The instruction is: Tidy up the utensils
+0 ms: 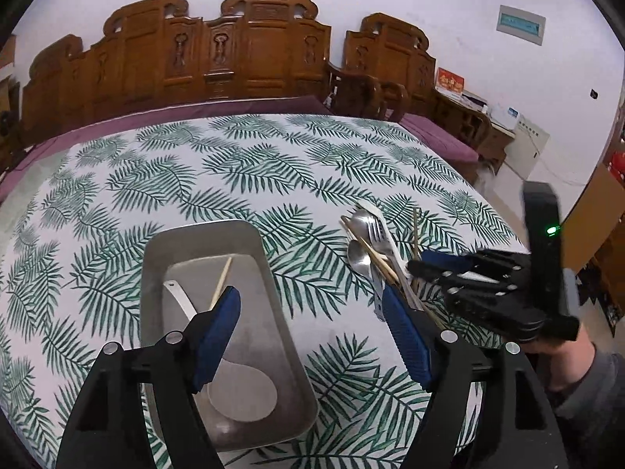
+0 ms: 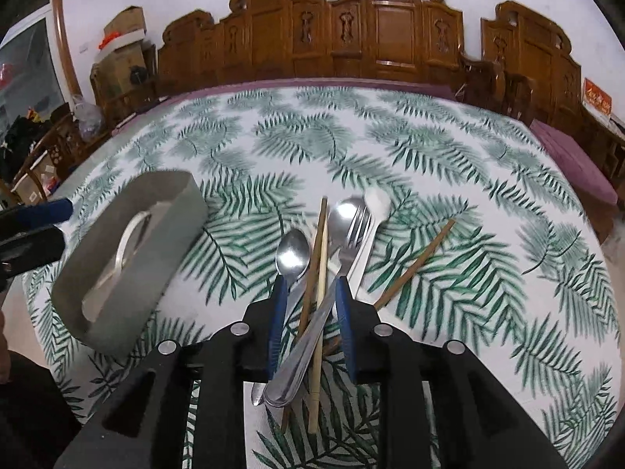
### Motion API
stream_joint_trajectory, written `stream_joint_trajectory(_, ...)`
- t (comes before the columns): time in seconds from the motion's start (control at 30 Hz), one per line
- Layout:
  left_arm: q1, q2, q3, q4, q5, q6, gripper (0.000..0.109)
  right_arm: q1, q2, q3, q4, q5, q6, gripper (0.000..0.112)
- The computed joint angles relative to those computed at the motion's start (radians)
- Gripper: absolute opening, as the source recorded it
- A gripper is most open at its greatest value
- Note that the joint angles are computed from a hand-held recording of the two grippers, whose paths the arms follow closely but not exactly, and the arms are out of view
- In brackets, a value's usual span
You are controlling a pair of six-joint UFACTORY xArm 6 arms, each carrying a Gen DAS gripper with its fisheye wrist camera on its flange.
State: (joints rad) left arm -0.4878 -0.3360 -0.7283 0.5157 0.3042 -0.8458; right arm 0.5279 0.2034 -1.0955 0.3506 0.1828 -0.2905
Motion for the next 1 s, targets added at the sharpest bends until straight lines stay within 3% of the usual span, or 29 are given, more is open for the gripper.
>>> stream_joint_trajectory(0.5, -0.018, 0.011, -0.005, 0.005, 0.001, 0.011, 0.072, -0.043, 0.034, -0.014, -0.242, 0.082, 0.27, 0.025)
stream_joint_trajectory(0.73, -0.021, 0.013, -0.006, 0.011, 0.001, 0.008, 0.072, -0.049, 0.027, -0.017, -0.014, 0.039, 0.092, 0.025)
stream_joint_trajectory(1.0, -0.037, 0.034, -0.019, 0.015, 0.008, 0.001, 0.072, -0.085, 0.147, -0.173, -0.044, 0.072, 0.117, 0.025)
